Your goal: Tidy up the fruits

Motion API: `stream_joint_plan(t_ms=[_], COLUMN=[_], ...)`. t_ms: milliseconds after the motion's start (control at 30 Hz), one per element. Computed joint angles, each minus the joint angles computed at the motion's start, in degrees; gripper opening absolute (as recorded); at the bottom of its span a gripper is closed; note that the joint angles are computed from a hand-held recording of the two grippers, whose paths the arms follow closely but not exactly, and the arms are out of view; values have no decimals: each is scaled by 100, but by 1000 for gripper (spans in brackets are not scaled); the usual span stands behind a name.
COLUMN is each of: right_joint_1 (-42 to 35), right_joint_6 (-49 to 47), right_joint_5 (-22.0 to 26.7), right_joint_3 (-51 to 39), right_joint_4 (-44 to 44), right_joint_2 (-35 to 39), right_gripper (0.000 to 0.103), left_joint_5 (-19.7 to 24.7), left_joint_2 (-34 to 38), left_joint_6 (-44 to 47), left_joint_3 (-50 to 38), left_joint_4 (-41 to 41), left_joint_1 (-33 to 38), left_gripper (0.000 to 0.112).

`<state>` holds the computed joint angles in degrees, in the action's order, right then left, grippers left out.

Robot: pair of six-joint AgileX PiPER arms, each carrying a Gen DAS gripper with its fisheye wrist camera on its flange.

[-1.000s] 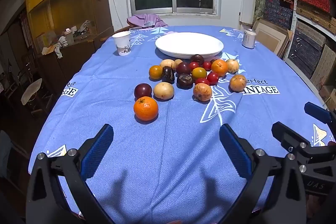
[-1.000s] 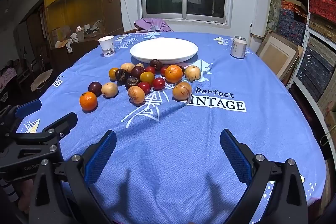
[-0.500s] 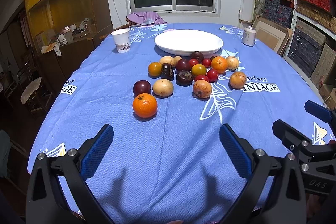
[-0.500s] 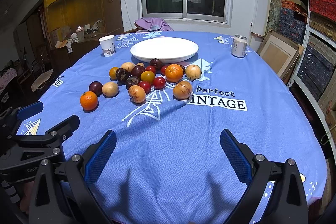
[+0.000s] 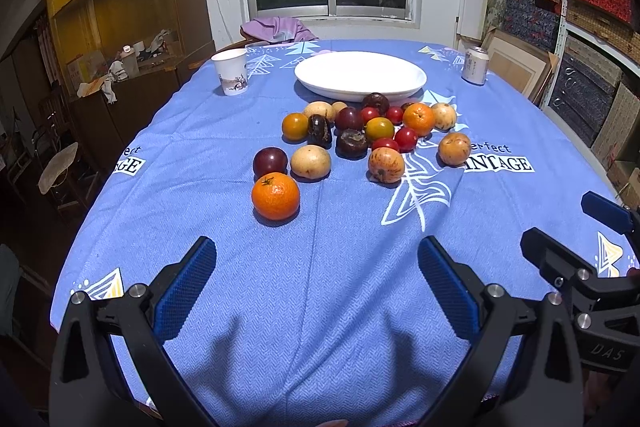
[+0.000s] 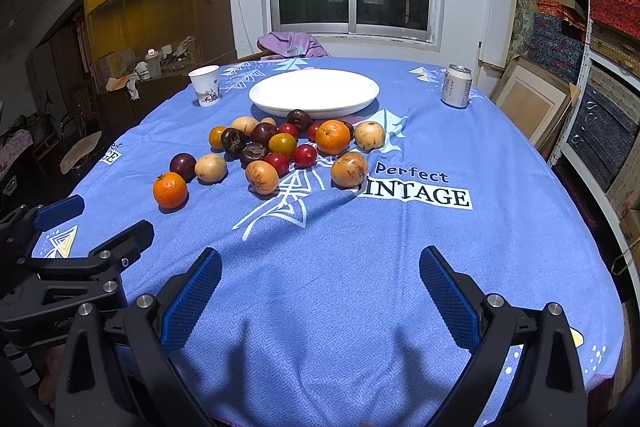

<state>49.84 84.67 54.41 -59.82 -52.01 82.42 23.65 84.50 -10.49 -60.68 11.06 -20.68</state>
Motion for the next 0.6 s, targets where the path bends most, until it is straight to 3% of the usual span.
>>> stream_joint_plan(t_ms=[600], right_joint_1=[-13], right_joint_6=[-8], right_joint_5=[-30], right_joint_3=[-22], right_joint_4=[28], right_joint_2=[27], right_gripper=[100], left_joint_5=[92], left_joint_2=[89], left_joint_6=[147], left_joint_3=[-102], left_joint_4=[-132], left_joint_1=[13], left_gripper=[99])
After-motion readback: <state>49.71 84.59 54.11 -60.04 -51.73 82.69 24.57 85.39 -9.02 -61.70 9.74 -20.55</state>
